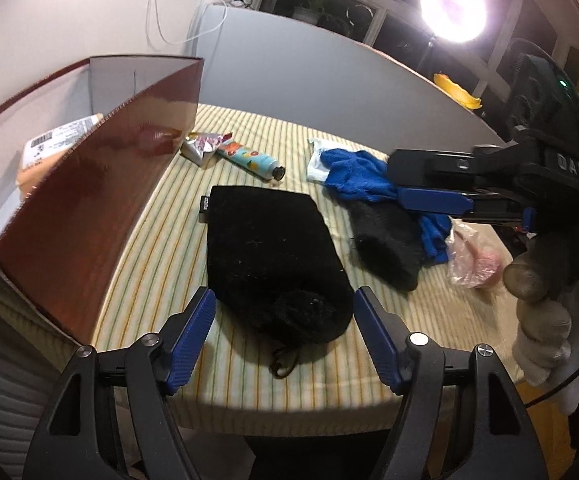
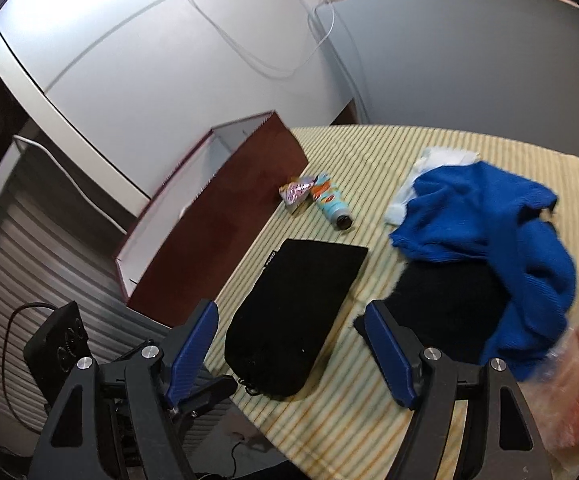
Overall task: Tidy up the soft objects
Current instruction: 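Move the left tool to the black pouch and grasp it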
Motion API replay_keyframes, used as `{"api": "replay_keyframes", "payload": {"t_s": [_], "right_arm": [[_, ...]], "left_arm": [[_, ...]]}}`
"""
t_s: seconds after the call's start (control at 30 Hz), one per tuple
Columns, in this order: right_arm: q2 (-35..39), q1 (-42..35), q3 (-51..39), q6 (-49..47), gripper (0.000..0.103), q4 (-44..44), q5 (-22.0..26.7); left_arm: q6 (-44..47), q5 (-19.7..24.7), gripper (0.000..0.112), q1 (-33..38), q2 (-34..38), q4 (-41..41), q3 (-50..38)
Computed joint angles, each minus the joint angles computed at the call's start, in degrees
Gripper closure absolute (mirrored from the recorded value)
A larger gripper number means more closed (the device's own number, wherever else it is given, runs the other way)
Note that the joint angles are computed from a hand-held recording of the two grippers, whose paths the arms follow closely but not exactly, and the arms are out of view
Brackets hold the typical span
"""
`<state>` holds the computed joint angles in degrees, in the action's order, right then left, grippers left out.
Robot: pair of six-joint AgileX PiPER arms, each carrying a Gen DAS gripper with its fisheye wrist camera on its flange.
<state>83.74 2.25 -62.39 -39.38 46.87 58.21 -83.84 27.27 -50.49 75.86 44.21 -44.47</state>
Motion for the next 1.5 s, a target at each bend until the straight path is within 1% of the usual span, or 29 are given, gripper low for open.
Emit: {"api": "replay_keyframes", "payload": {"t_s": [0.17,0.27,0.3,0.37,0.63,0.77,0.83,0.87,0.93,1.03,1.13,1.3,1.5], "right_arm": [[7.66,2.74,-3.71,3.52,0.031,-0.09,0.54],[10.1,4.28,-5.16,5.61,0.031,-2.17,-0.33],[10.92,4.59,-5.53,5.89,0.031,-2.57,-0.27],[11.86,5.05,-5.8,6.2,0.031,-3.27,-0.45],[14.19,6.69,-8.2,8.11,0.032,-5.83,0.17],[15.84,7.93,-9.8,9.6,0.037,-7.47,1.07],[16.31,8.68,-9.61,10.1,0.045,-8.3,0.49],[16.01,8.87,-9.13,9.91,0.046,-8.2,-0.24],[15.9,9.12,-9.2,10.59,0.053,-8.55,-0.17],[15.42,9.55,-8.66,11.38,0.056,-9.12,-0.98],[14.72,9.76,-7.89,11.43,0.06,-9.14,-1.45],[12.17,9.78,-6.22,11.05,0.061,-9.02,-2.2],[7.96,9.11,-4.77,10.5,0.062,-8.1,-2.14]], "left_arm": [[2.01,-2.1,0.041,2.31,1.84,-1.88,-0.42],[4.53,-3.4,0.041,3.88,3.25,-4.03,-1.15],[5.58,-3.62,0.039,4.32,3.72,-4.84,-1.43],[6.08,-4.45,0.036,4.99,4.46,-5.23,-1.5],[10.56,-9.33,0.036,8.4,6.64,-10.6,-0.68],[10.09,-10.36,0.036,8.75,6.23,-10.07,0.06],[10.56,-11.14,0.038,9.02,5.98,-10.55,0.44],[10.77,-11.42,0.038,9.09,5.93,-10.67,0.52],[10.8,-12.1,0.039,9.16,6.0,-10.25,0.64],[11.16,-12.52,0.045,9.15,6.06,-10.35,0.65],[10.18,-12.92,0.049,9.14,5.64,-9.62,1.04],[8.51,-12.48,0.051,8.21,4.42,-7.84,1.12],[4.78,-10.17,0.051,5.99,0.62,-3.63,0.78]]}}
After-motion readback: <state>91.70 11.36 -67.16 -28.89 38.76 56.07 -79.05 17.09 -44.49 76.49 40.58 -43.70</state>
